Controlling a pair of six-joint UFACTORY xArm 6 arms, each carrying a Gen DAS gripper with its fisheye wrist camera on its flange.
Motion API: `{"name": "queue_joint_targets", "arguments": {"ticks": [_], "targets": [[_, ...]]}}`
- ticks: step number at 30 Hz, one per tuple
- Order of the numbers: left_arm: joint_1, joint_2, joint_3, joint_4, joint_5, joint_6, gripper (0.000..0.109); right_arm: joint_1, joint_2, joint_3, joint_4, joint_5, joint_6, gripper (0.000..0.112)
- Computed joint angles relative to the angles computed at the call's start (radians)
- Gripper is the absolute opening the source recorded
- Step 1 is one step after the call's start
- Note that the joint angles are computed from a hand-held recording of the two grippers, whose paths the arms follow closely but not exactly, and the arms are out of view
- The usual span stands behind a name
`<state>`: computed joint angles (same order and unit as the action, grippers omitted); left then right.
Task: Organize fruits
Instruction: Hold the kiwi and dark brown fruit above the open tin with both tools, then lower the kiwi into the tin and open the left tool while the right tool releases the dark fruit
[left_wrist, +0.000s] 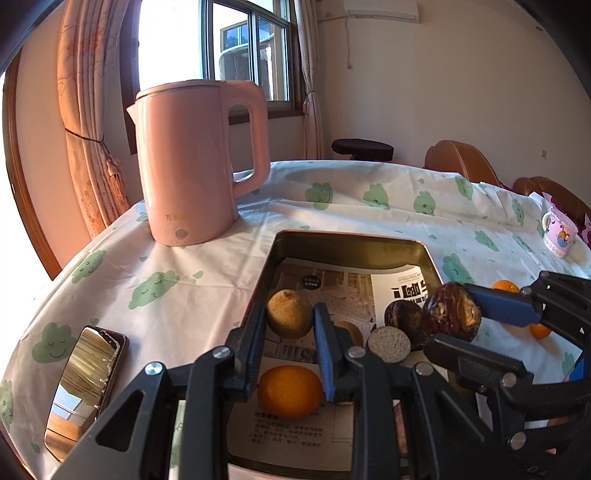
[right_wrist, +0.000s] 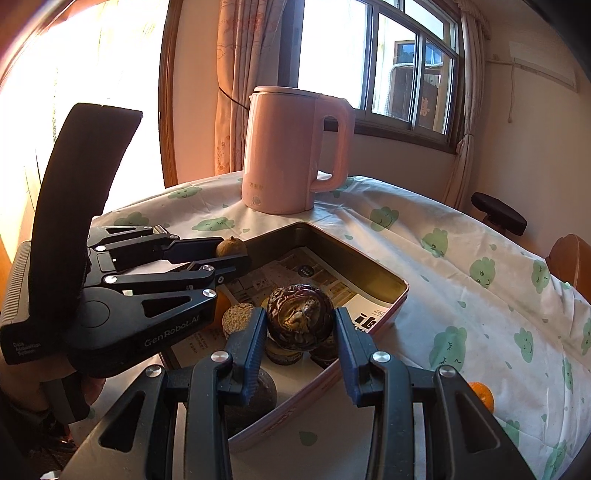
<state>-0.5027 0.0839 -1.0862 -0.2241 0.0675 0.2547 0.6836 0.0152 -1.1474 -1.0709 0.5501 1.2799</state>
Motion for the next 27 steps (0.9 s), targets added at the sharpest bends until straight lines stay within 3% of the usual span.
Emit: {"name": "queue_joint_targets", "arguments": {"ticks": [27], "targets": [[0.008,0.023,-0.029,0.059,0.067,-0.037,0.027,-0.010,0.034,-0.011,0.071,-0.012,-0.038,0.039]]}}
